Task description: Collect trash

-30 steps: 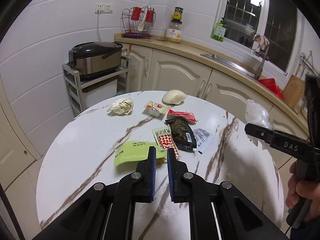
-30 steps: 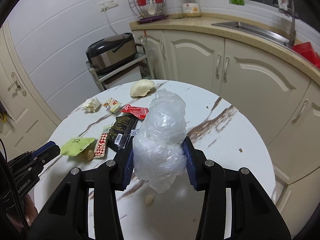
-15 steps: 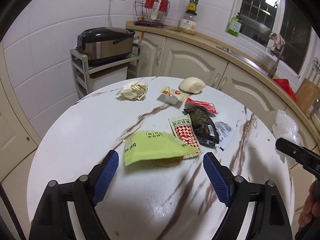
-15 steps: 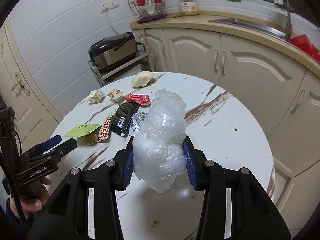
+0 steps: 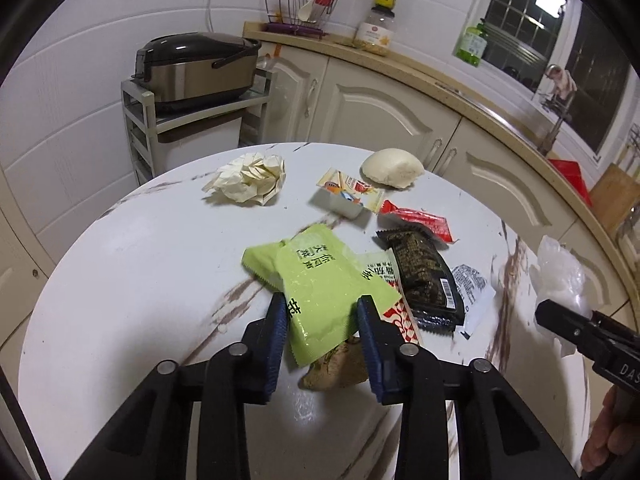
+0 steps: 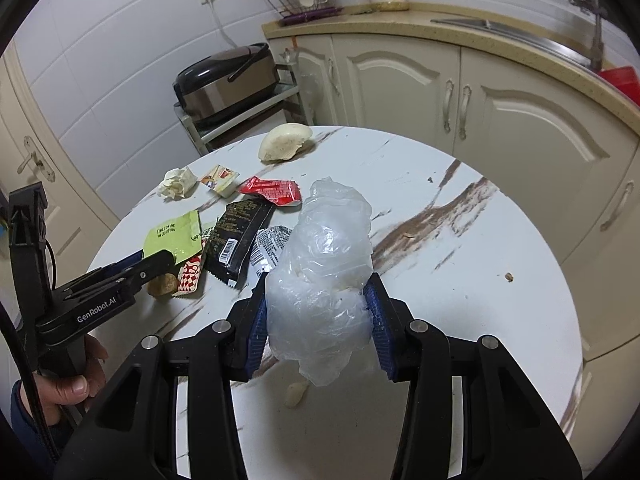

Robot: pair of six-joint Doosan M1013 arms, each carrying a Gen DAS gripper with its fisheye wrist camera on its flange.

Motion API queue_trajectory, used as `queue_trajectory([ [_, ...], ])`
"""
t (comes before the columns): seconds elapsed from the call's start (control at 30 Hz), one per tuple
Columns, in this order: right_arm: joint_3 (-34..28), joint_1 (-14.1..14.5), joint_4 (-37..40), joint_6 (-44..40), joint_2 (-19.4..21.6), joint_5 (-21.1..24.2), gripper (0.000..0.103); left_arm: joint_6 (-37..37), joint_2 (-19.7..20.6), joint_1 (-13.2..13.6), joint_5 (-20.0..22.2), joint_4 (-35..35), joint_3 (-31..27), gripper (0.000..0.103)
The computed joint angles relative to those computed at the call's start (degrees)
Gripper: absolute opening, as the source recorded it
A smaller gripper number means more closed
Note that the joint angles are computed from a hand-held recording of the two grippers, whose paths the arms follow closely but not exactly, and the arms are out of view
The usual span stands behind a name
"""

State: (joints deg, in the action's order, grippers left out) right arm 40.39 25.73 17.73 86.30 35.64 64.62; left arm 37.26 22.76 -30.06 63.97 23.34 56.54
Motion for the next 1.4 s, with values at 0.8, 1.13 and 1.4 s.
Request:
queue_trajectory([
  [0.8, 0.65, -0.44, 1.95, -0.73, -0.72, -0.56, 0.042, 1.78, -1.58, -2.51, -4.78, 1.77, 0.86, 0.0],
  [1.13, 5.44, -1.23, 3.25, -1.6, -4.56, -4.44, 0.041, 2.19, -3.13, -5.91, -5.45, 5.65, 0.75, 0.0],
  [1.4, 11.95, -2.66, 3.85, -2.38, -9.79, -9.52, 0.041, 2.66, -4.33, -10.04, -6.56, 8.56, 0.45, 0.0],
])
